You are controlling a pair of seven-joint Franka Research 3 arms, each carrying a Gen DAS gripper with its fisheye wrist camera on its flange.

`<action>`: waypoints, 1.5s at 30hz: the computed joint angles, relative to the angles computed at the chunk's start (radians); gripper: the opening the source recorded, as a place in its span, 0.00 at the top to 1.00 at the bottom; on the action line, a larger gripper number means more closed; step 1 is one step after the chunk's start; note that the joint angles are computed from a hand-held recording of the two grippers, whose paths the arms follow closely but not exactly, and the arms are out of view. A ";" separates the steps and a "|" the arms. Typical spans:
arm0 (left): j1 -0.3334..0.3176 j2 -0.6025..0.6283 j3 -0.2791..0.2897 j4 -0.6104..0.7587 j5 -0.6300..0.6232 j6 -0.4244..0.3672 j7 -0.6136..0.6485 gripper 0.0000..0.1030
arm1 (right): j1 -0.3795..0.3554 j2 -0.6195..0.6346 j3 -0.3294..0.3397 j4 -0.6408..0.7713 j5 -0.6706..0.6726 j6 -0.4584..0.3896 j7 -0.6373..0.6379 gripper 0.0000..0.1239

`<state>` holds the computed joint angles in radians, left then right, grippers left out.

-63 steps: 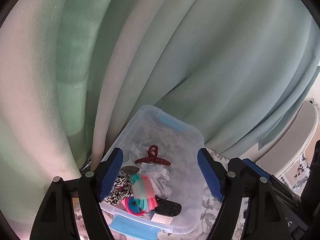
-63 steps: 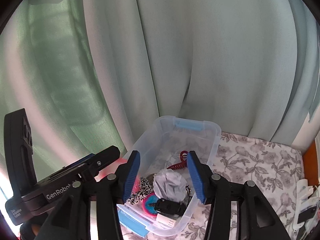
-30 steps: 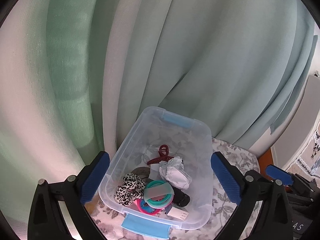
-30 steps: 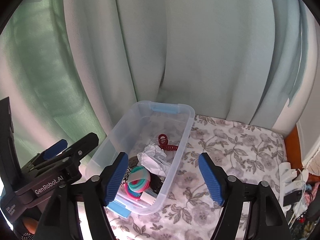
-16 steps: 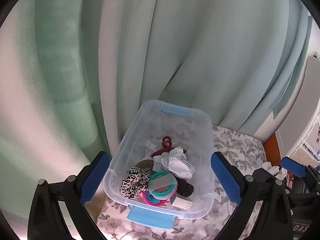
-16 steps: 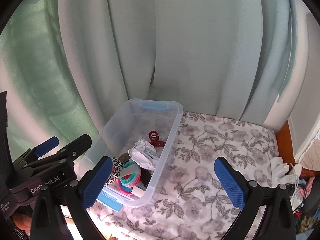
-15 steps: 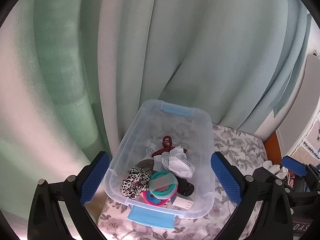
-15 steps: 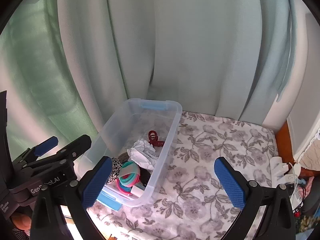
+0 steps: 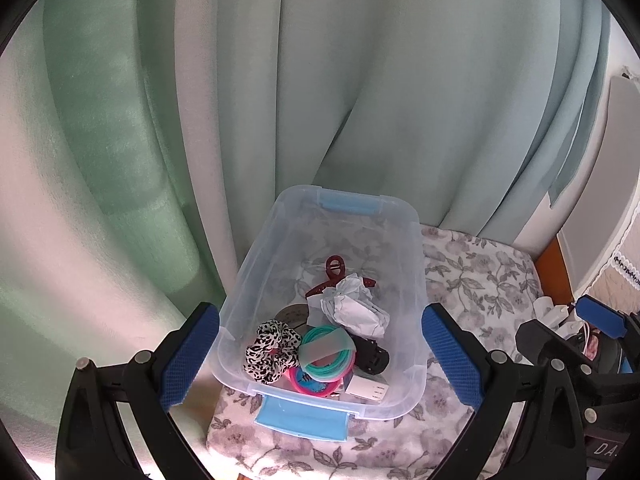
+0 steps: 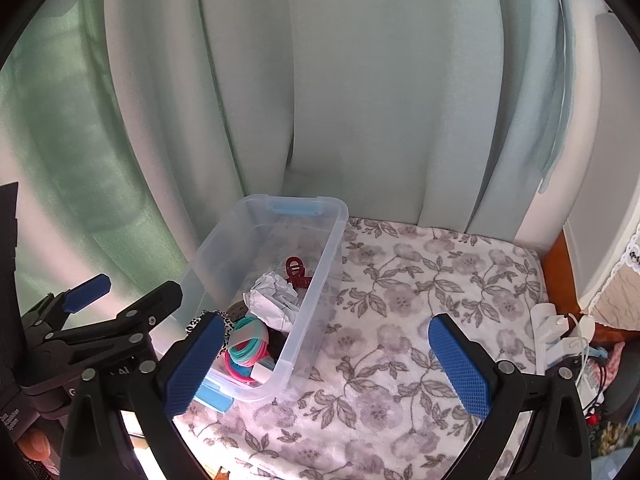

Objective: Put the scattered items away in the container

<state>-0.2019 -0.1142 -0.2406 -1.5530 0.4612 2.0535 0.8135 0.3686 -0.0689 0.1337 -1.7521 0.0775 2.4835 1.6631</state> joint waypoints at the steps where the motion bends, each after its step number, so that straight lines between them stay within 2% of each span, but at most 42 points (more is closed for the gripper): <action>1: -0.001 0.001 -0.001 0.003 -0.002 -0.005 0.002 0.02 | -0.001 -0.003 -0.001 -0.004 0.001 0.000 0.000 0.17; 18: -0.025 0.034 -0.008 0.087 0.004 -0.094 0.017 0.02 | -0.017 -0.042 0.002 -0.037 -0.029 0.000 0.015 0.17; 30: -0.035 0.039 -0.012 0.130 0.002 -0.134 0.026 0.02 | -0.029 -0.062 0.008 -0.022 -0.065 -0.052 0.041 0.17; 38: -0.034 0.030 -0.013 0.134 0.001 -0.130 0.031 0.02 | -0.033 -0.066 0.013 0.015 -0.086 -0.118 0.072 0.17; 45: -0.030 0.016 -0.011 0.121 0.003 -0.107 0.029 0.02 | -0.030 -0.081 0.017 0.014 -0.101 -0.119 0.081 0.17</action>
